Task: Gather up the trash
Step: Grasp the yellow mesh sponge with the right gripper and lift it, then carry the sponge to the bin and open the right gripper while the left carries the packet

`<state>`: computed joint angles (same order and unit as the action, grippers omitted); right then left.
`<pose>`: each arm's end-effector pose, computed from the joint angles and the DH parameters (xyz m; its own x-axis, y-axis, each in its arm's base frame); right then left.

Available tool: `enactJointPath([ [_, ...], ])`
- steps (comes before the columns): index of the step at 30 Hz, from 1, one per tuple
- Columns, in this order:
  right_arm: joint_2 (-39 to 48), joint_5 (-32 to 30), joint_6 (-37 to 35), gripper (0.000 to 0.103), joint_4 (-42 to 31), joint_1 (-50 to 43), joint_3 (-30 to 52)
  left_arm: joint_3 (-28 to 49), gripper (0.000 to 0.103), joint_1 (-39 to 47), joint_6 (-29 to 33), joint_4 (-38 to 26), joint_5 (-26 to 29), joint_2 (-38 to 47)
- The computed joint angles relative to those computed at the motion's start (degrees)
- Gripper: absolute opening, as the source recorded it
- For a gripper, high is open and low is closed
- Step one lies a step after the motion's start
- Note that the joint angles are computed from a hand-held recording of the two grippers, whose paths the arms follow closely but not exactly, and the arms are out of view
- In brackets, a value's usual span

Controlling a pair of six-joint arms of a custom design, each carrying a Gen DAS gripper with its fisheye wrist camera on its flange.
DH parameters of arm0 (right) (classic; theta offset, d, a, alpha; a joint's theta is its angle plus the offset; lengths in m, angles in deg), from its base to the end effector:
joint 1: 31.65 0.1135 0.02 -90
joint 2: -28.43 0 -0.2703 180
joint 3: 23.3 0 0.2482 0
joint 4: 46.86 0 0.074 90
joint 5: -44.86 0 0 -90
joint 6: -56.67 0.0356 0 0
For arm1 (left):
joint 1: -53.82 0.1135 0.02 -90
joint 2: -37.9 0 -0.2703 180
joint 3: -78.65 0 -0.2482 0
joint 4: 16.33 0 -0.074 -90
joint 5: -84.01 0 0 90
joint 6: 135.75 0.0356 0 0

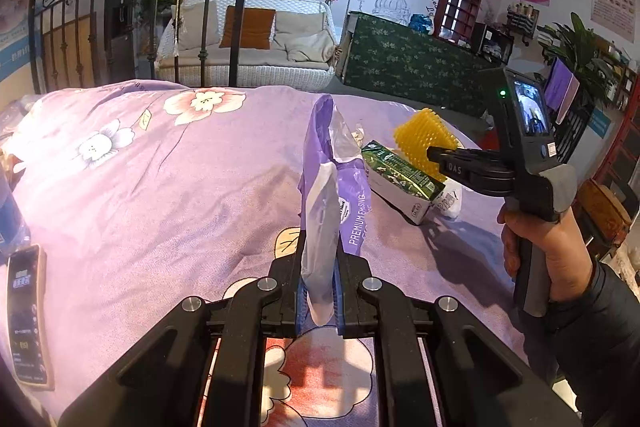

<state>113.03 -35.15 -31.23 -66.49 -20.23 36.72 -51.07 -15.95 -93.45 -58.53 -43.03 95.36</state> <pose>0.2938 0.0530 0.2033 -0.6857 -0.1017 -0.7207 -0.0480 0.9944 -0.0946 0.0850 -0.1686 0.2326 -0.6303 0.0030 -0.7763 0.2187 0.9602 -0.1738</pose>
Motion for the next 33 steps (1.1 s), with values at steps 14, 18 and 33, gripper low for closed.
enactJointPath([
  [14,-24.41,-5.02,2.26,0.014,-10.26,-6.92,-11.14,1.89,0.01,-4.95,0.94,1.74,-1.68,2.28],
  [18,-33.46,-8.48,1.67,0.014,-15.99,-11.06,-14.0,3.68,0.01,-6.78,2.41,3.18,-1.79,4.75],
  [33,-54.74,-41.36,-21.44,0.014,-42.64,-57.38,-15.74,10.83,0.01,-12.81,10.14,12.3,-0.51,15.73],
])
